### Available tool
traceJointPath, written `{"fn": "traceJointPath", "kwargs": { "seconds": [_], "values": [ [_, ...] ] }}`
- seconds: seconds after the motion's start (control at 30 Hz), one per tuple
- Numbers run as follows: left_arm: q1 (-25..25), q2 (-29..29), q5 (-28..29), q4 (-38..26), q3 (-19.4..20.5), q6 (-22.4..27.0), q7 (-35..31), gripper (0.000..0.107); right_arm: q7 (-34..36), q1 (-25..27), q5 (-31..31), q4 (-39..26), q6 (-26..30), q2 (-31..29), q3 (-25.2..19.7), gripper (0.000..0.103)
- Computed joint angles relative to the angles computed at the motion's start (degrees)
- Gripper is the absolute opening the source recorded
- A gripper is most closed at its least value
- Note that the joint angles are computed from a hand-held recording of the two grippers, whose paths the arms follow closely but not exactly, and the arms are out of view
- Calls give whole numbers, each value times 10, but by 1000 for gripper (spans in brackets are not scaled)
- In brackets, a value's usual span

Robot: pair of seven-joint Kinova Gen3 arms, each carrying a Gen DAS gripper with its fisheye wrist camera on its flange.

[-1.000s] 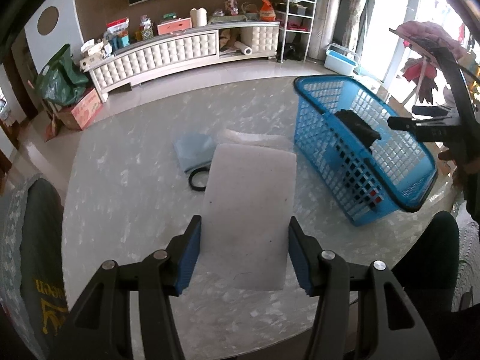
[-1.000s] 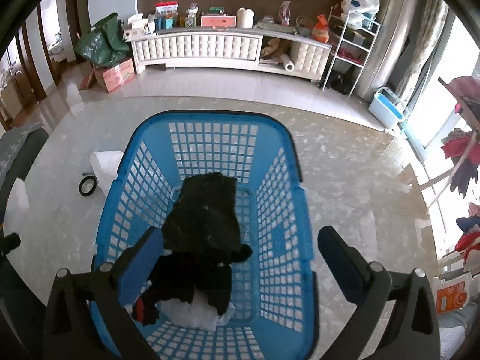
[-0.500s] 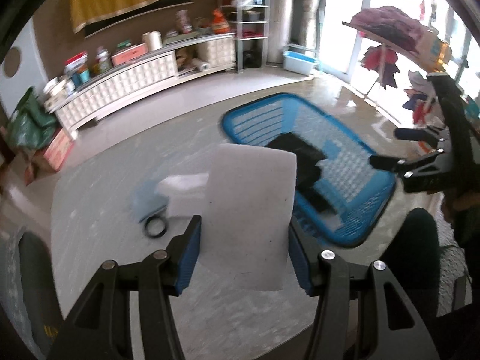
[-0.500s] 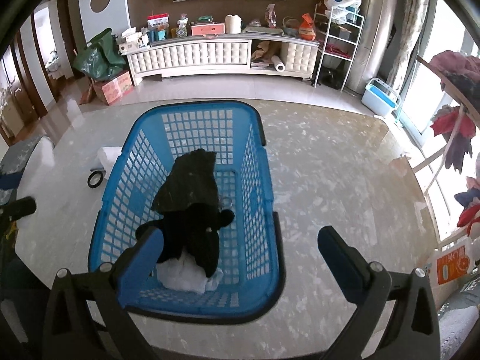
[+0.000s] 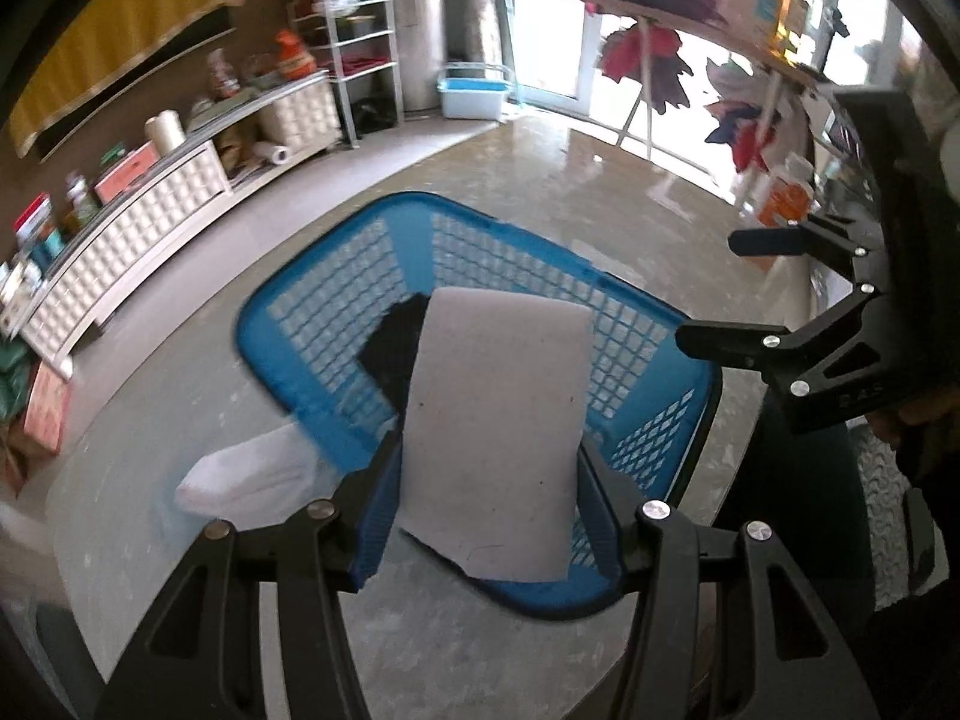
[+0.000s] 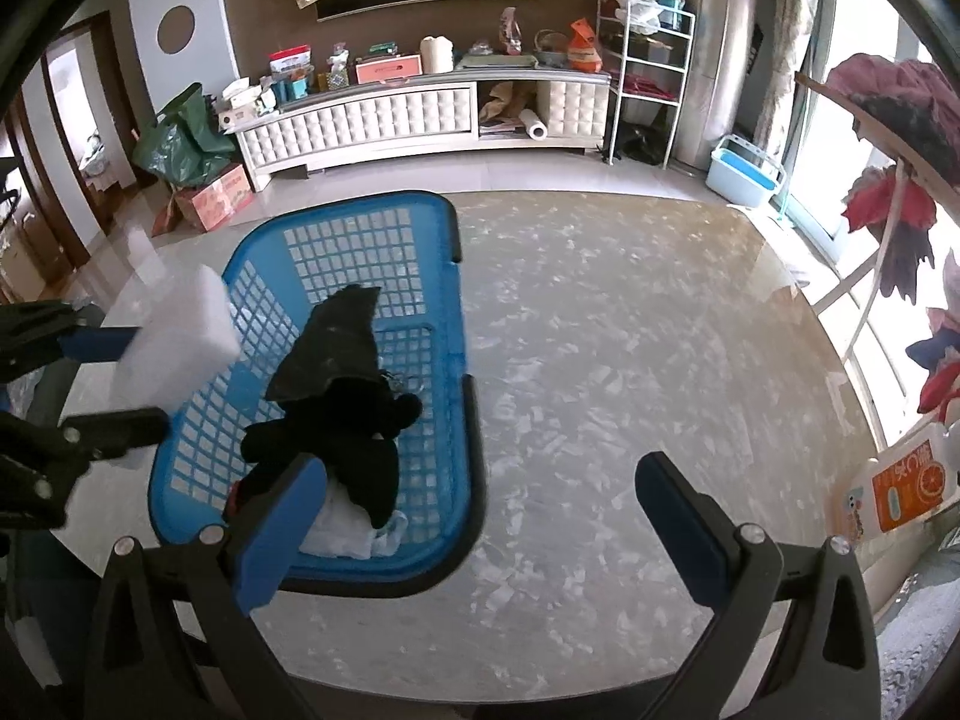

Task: Organize soft objects
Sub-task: 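Lower the white cloth held in the left tool into the basket and release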

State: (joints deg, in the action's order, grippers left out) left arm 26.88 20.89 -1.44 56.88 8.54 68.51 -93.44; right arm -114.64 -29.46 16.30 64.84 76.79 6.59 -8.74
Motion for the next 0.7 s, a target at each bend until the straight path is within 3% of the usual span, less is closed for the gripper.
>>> {"fn": "traceJointPath", "kwargs": {
  "seconds": [0.7],
  "values": [
    [27,140,29,-153,-1,100,-113,53,-25,39,-35,38,-26,-17,4,103]
  ]
}}
